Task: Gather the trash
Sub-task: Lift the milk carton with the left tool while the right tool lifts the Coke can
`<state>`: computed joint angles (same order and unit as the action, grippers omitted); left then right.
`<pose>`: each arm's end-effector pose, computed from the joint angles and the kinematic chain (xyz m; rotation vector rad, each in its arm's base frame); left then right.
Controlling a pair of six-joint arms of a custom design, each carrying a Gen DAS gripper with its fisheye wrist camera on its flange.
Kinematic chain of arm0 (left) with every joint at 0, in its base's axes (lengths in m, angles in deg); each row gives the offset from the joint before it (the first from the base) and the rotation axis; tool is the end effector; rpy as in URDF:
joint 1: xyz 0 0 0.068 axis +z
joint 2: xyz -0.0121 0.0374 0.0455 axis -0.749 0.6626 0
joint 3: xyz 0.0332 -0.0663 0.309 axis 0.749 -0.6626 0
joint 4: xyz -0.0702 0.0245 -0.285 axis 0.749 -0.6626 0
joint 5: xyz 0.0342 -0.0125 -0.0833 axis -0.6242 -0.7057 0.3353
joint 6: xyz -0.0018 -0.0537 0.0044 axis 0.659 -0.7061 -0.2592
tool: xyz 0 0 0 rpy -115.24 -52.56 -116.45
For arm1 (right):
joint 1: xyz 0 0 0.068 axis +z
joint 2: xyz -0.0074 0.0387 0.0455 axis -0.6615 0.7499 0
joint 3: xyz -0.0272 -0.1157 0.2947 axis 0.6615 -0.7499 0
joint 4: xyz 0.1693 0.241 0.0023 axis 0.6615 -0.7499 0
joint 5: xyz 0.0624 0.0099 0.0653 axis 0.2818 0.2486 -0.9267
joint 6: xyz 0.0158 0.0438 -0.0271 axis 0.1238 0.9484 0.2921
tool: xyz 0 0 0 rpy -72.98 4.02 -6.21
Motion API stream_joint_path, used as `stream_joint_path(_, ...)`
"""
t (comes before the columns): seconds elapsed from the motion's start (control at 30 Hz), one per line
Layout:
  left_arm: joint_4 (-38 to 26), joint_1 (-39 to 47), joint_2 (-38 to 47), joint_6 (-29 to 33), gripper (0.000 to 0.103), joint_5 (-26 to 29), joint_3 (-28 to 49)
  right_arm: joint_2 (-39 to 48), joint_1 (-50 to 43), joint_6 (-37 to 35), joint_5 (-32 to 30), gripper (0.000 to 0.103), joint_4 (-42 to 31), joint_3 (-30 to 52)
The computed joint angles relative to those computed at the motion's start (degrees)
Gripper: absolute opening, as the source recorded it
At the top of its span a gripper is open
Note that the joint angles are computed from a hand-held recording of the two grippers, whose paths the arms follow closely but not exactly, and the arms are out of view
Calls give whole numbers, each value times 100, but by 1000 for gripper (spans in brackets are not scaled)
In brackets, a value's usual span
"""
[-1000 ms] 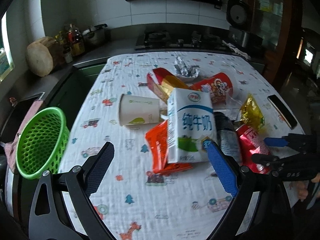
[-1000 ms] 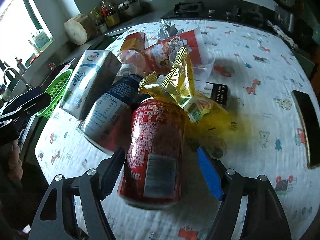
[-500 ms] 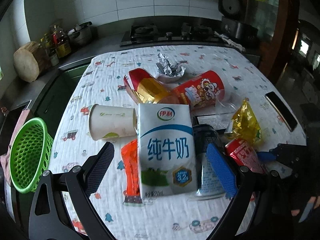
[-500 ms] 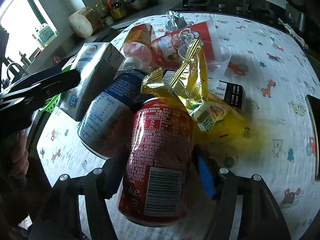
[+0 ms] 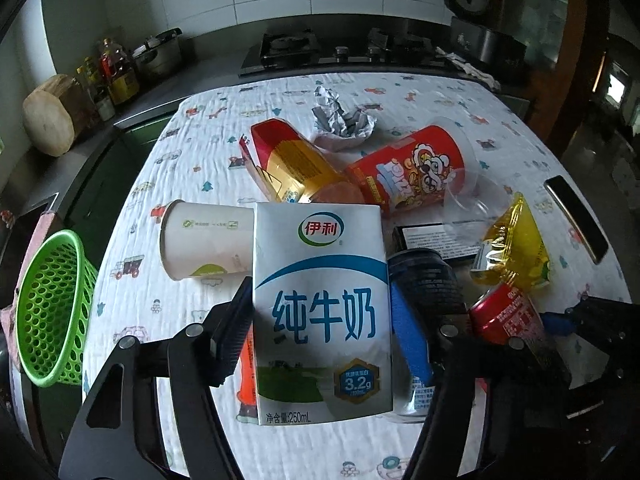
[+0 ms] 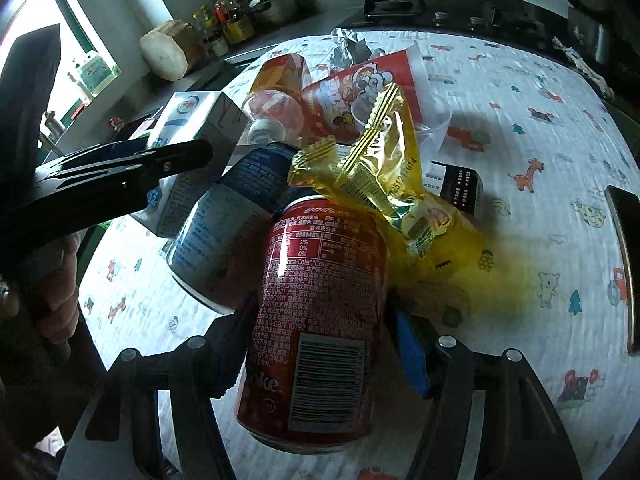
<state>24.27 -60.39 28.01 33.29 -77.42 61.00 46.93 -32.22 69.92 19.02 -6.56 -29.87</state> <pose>0.3323 -0.0679 0.0582 0.1955 2.4743 -0.0273 0.2827 0.0581 0.0131 -0.3634 2.5989 0.5055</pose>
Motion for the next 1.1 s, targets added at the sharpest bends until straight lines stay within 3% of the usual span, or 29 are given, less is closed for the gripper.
stream_joint_path(0.4,326,364,-450,138,64,542,-438,-708,84,59,102,62,87,-500)
stream_joint_path(0.63,259,901,-968,214,64,1176,-711,-1374,440,180,292,62,-75,-658)
stream_joint_path(0.87,233,1581,-1455,421,64,1586,-966,-1783,979,361,508,62,-375,-465)
stream_joint_path(1.1,107,2625,-1616,739,64,1912,-975,-1573,1720,648,678,62,-603,174)
